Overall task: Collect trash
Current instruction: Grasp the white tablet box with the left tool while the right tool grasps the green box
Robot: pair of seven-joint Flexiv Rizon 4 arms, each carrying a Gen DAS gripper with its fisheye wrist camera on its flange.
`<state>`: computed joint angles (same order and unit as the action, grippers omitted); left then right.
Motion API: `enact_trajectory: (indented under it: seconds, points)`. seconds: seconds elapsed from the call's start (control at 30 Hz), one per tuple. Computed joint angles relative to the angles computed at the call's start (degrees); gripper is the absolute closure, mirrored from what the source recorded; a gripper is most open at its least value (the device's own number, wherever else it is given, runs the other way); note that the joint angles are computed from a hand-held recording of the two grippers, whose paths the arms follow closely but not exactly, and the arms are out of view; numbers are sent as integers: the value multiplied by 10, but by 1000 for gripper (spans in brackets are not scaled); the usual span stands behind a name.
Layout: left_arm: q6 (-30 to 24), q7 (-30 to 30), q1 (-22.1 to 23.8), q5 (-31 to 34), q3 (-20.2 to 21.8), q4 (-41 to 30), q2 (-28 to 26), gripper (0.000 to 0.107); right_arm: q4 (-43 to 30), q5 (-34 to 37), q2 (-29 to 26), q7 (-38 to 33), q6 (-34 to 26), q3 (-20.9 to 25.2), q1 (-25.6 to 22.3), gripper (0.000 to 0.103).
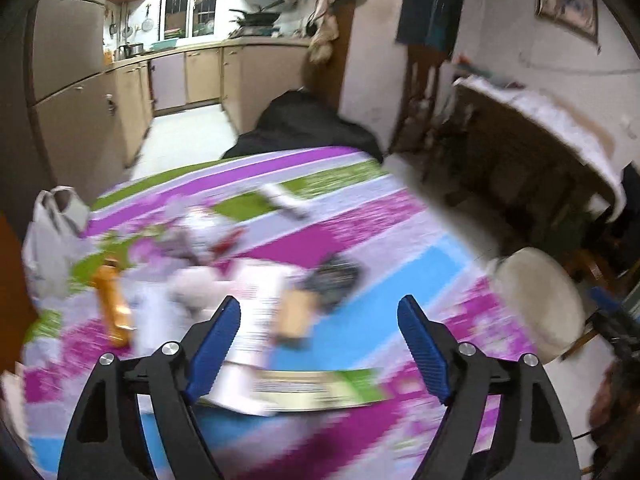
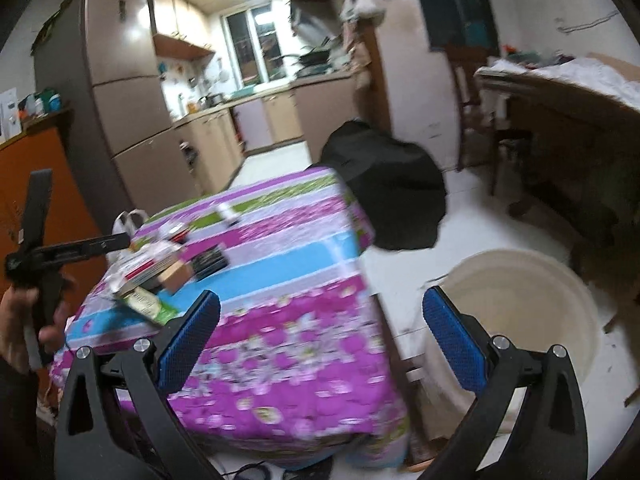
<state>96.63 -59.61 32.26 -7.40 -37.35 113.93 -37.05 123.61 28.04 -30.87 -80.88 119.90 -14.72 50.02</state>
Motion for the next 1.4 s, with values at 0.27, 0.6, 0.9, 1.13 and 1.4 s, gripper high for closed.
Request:
enact_trajectory:
  seconds: [0.27, 0.6, 0.9, 1.13, 1.4]
  points:
    - [-139, 78, -73, -21, 110, -81, -11, 25, -22, -44, -16, 24, -39, 16, 10, 5]
    - [-89, 107, -109, -93, 146, -95, -50, 58, -44, -109, -31, 56, -61, 6, 21, 5]
    - [18, 95, 13, -71, 18, -17, -45, 61, -100, -289, -55, 33, -97, 143, -117, 31]
    - [133, 28, 147, 24, -74, 80, -42, 61, -232, -504, -123, -36, -273, 325, -277, 42]
    - [186, -58, 225, 104, -78, 136, -36, 61, -394, -511, -203, -138, -450, 355, -245, 42]
